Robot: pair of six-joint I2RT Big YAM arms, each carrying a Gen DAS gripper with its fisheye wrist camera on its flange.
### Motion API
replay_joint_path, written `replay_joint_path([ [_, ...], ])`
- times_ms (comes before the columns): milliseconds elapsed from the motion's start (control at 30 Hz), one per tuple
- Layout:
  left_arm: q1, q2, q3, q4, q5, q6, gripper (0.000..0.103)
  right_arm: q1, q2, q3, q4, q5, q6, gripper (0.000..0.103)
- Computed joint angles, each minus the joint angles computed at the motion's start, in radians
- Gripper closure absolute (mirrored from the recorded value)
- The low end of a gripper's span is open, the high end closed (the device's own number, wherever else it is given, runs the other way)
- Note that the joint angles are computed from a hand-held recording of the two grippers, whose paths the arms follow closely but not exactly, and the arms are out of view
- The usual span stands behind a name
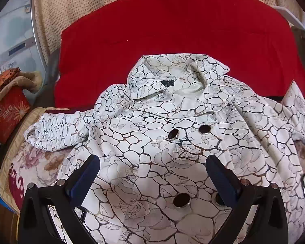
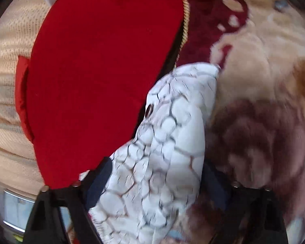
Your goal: Fold large clothes
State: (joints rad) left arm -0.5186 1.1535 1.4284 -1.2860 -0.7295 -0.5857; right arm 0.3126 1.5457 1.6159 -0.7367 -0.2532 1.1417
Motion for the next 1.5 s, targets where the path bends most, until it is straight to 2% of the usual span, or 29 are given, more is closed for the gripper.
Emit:
replay_joint_path([
  [67,0.005,0.004,0.002,-0.004,0.002,-0.006,0.000,0.001,0.036,0.053,-0.063,0.016,-0.047,0.032],
  [167,0.012,0.004,0.001,-0.016,-0.006,-0.032,0.000,0.021,0.089,0.148,-0.169,0.085,-0.150,0.053],
  [200,0.014,0.002,0.000,-0.019,-0.009,-0.038,0.000,0.028,0.096,0.159,-0.183,0.107,-0.165,0.068],
  [233,0.018,-0.001,-0.001,-0.023,-0.014,-0.044,0.000,0.036,0.113,0.198,-0.220,0.136,-0.198,0.075],
  [300,0.030,-0.012,-0.004,-0.031,-0.025,-0.056,0.000,0.056,0.115,0.218,-0.232,0.165,-0.213,0.084],
  [367,0.050,-0.029,-0.008,-0.042,-0.032,-0.076,0.000,0.072,0.096,0.222,-0.185,0.164,-0.214,0.087],
  [433,0.071,-0.047,-0.013,-0.048,-0.025,-0.093,0.000,0.111,0.092,0.276,-0.186,0.230,-0.273,0.088],
  [533,0.110,-0.084,-0.026,-0.041,0.000,-0.102,0.000,0.179,0.074,0.316,-0.158,0.287,-0.307,0.088],
  [700,0.175,-0.121,-0.030,-0.049,0.024,-0.132,0.000,0.301,0.077,0.392,-0.126,0.310,-0.375,0.088],
  [867,0.247,-0.167,-0.046,-0.052,0.034,-0.165,0.000,0.435,0.159,0.530,-0.109,0.274,-0.430,0.088],
  [967,0.282,-0.190,-0.062,-0.049,0.043,-0.163,0.000,0.529,0.240,0.634,-0.108,0.220,-0.463,0.088],
  [1000,0.291,-0.196,-0.066,-0.050,0.050,-0.164,0.000,0.546,0.261,0.663,-0.111,0.193,-0.468,0.084],
  [1067,0.317,-0.211,-0.074,-0.046,0.074,-0.162,0.000,0.578,0.312,0.723,-0.146,0.118,-0.466,0.083],
  [1100,0.330,-0.219,-0.078,-0.043,0.086,-0.161,0.000,0.591,0.328,0.724,-0.153,0.077,-0.457,0.074],
  [1133,0.345,-0.227,-0.081,-0.038,0.099,-0.161,0.000,0.599,0.365,0.761,-0.171,0.016,-0.438,0.046],
  [1200,0.371,-0.244,-0.091,-0.024,0.132,-0.156,0.000,0.606,0.376,0.713,-0.118,-0.078,-0.371,0.010],
  [1267,0.400,-0.257,-0.102,-0.004,0.188,-0.152,0.000,0.603,0.326,0.604,-0.031,-0.109,-0.302,0.009],
  [1367,0.426,-0.265,-0.118,0.036,0.285,-0.157,0.000,0.577,0.261,0.500,0.044,-0.147,-0.282,0.009],
  [1500,0.423,-0.268,-0.132,0.109,0.417,-0.149,0.000,0.537,0.158,0.344,0.187,-0.200,-0.237,0.010],
])
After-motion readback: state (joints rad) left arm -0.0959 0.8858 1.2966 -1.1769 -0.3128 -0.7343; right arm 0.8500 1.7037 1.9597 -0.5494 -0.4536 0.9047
